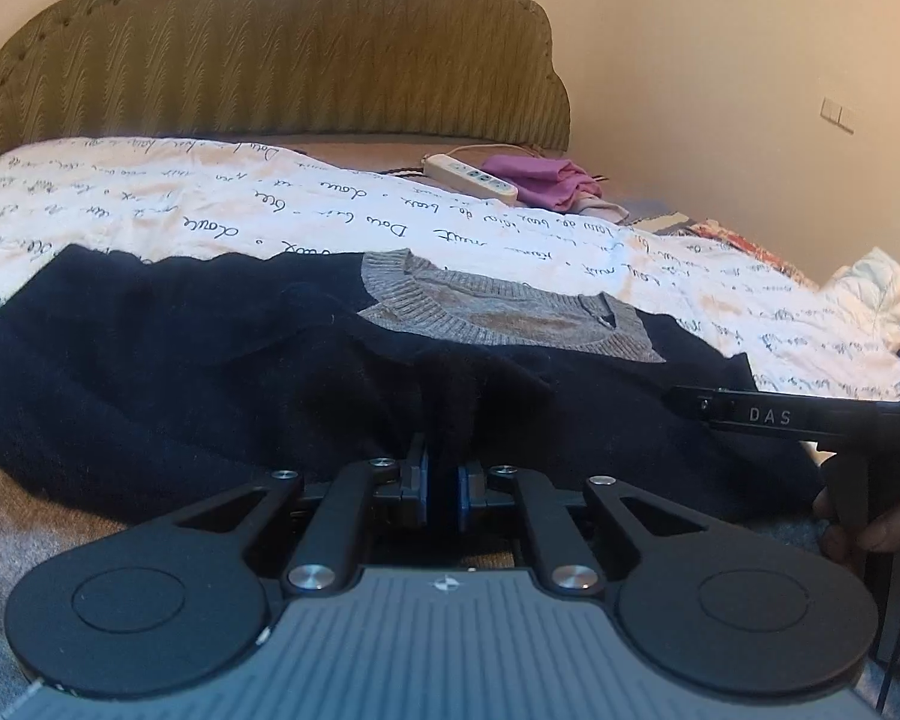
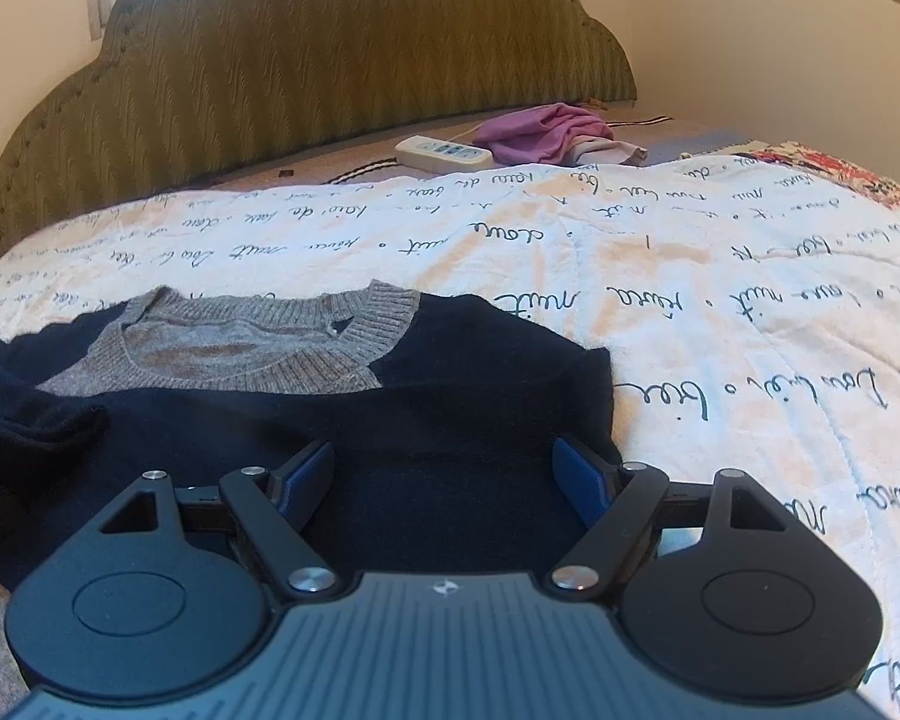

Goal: Fold small clothes

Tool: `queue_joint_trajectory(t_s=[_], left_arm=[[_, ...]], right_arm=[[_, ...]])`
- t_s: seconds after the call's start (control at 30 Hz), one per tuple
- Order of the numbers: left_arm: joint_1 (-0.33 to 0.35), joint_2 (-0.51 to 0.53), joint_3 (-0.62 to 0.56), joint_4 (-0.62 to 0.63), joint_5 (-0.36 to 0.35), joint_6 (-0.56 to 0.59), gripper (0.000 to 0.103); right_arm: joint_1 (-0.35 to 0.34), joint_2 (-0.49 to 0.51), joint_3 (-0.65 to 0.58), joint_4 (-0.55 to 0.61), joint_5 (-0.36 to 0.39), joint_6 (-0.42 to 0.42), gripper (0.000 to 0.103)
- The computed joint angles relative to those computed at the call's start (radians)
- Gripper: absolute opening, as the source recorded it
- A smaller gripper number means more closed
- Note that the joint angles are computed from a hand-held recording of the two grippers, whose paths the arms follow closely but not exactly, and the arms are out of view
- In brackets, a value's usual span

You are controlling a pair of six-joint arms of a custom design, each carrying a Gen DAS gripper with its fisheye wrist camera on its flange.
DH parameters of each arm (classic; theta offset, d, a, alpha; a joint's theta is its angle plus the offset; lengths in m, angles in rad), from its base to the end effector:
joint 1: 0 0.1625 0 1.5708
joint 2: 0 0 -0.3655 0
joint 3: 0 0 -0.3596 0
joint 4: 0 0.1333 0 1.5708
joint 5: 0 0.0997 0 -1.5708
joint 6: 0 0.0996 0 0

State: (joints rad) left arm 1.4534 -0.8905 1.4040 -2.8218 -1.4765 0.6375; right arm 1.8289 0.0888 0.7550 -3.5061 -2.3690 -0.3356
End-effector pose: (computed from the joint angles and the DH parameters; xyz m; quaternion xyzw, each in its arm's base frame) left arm 0.0616 -0.6956 0.2636 0.3276 0.8724 -0.3366 0.1351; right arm 0.2413 -0.6714 -0.0822 0.0375 -0.8121 0.4650 0.3504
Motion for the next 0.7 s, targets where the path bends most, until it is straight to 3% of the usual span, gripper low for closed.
queue_joint_trajectory(t_s=[0.1,0.2,0.33,0.4,0.7], left_arm=[[0.006,0.0,-0.007,0.009,-0.014,-0.017,0.019],[0.008,0.003,-0.014,0.017,-0.021,-0.023,0.019],[0.015,0.006,-0.028,0.035,-0.037,-0.038,0.019],[0.017,0.007,-0.031,0.041,-0.043,-0.043,0.019],[0.023,0.008,-0.041,0.054,-0.057,-0.053,0.019]], right_arm=[[0.03,-0.017,-0.005,0.034,-0.023,0.073,0.081],[0.039,-0.114,0.141,0.017,0.173,0.257,0.081],[0.002,-0.195,0.192,0.299,0.5,0.537,0.081],[-0.017,-0.178,0.136,0.431,0.588,0.656,0.082],[-0.029,-0.078,-0.091,0.636,0.68,0.74,0.082]])
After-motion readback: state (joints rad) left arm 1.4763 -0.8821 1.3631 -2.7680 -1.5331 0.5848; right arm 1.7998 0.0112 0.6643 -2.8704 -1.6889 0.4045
